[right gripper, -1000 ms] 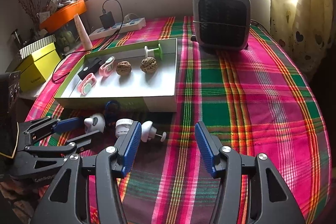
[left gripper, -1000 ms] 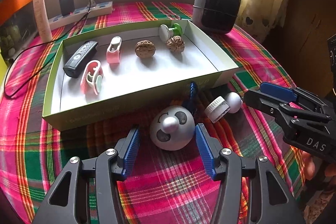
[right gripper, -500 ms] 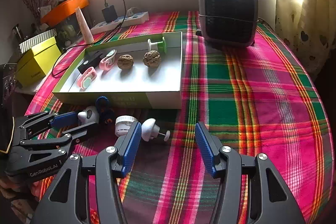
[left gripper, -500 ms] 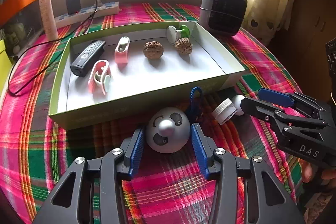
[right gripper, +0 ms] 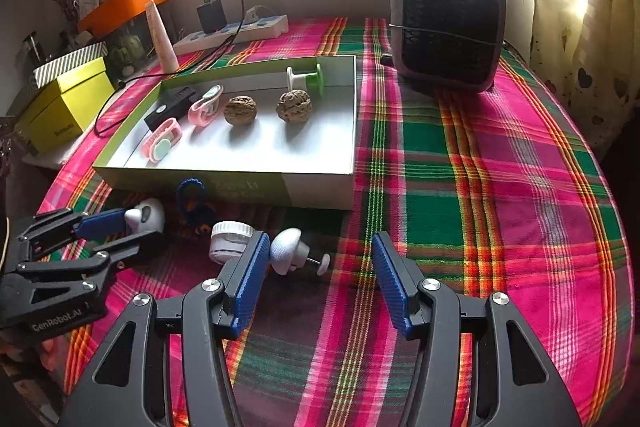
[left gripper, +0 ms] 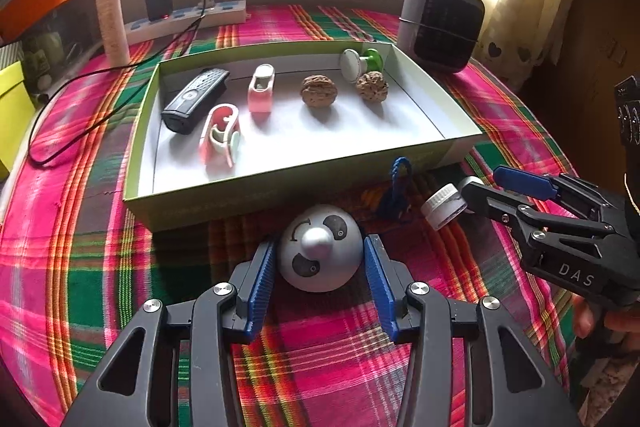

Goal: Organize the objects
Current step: 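Close the left tool on the grey-and-white ball while the right tool approaches the white knob, then close the right tool on the white mushroom-shaped knob while the left tool holds the ball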

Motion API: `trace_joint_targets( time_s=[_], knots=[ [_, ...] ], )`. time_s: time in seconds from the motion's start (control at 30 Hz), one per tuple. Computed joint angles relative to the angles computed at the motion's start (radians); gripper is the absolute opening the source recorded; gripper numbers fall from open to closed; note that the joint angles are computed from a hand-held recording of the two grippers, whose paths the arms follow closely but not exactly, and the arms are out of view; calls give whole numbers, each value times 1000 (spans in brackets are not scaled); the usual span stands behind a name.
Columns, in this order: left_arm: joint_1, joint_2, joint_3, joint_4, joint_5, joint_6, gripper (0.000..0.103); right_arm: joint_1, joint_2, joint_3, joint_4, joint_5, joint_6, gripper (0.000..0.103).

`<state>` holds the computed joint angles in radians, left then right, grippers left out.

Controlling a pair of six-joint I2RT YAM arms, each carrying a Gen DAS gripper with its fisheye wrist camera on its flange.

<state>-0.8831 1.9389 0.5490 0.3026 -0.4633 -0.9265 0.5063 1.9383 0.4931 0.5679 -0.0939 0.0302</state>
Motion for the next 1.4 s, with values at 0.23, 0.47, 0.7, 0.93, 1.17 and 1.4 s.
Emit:
trace_joint_targets(
  time_s=[0.23,0.47,0.7,0.93,1.17,1.4],
  knots=[
    [1,-5,-14,16,3,-7,43,32,28,21,-10,44,-12,54],
    [5,-6,-15,16,3,0,43,25,37,27,-8,54,-13,54],
    [6,-6,-16,17,2,2,43,33,38,22,2,66,-24,49],
    [3,-4,-15,18,1,-1,43,33,36,18,7,67,-26,40],
    [1,-4,-15,18,0,-3,43,30,35,17,8,62,-27,32],
    [1,-7,-17,18,-5,-4,43,28,34,17,8,61,-29,32]
  ],
)
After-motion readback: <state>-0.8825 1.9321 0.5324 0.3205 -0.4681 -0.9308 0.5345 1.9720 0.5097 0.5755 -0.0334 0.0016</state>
